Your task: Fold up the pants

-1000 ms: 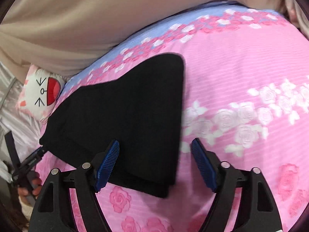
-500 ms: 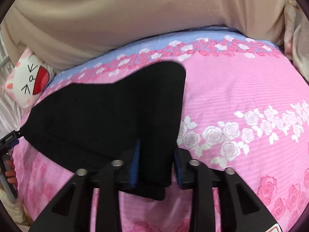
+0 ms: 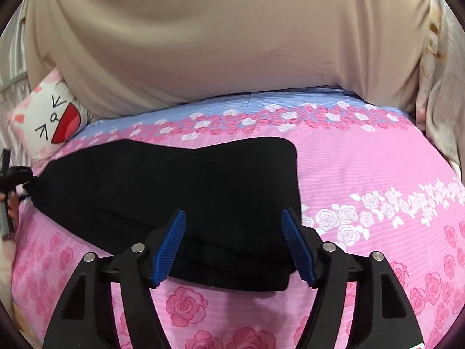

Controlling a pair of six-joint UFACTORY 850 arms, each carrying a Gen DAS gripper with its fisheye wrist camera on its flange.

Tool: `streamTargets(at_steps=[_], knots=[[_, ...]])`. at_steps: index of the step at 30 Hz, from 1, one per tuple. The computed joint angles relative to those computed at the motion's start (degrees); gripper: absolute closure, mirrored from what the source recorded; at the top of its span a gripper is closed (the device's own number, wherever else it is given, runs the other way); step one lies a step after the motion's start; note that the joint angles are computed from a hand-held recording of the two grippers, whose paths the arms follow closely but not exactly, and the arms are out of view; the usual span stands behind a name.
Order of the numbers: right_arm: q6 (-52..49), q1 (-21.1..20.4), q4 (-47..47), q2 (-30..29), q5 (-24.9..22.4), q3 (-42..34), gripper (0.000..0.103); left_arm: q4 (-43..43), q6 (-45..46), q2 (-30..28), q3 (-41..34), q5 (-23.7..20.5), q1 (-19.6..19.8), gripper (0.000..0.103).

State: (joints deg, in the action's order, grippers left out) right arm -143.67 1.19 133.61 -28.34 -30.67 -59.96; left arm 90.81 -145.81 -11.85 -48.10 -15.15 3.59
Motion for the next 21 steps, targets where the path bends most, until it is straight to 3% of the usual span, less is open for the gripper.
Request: streamTargets(at_steps=[2, 5, 11, 15, 20, 21], knots=[[2.5, -0.3, -1.7, -0.3, -0.3, -0.4, 0.034, 3.8, -2.3, 0.7, -0.2, -1.4, -1.2, 0.087], [11.7, -2.0, -8.5, -1.4, -1.9, -1.8, 0.033, -3.3, 9.1, 2.8, -3.5, -10.9, -8.0, 0.087], [25.8, -4.5, -17.8, -3.9, -7.1, -4.3, 0.033, -1.3, 24.7, 1.2, -14.7, -18.3, -22.7, 0.087], [27.9, -5.8, -18.0, -4.4, -10.8, -4.1, 0.033, -5.8, 38.9, -7.3, -25.5, -15.7, -30.5, 0.086], [31.2, -7.2, -17.9, -4.8, -12.6, -4.2, 0.033, -30.6, 68.8, -24.0, -41.2, -15.9, -35.2, 0.084], [31.6, -7.7, -17.4, -4.9, -13.6, -4.0, 0.033, -36.6, 73.8, -26.2, -43.0, -15.9, -35.4, 0.08]])
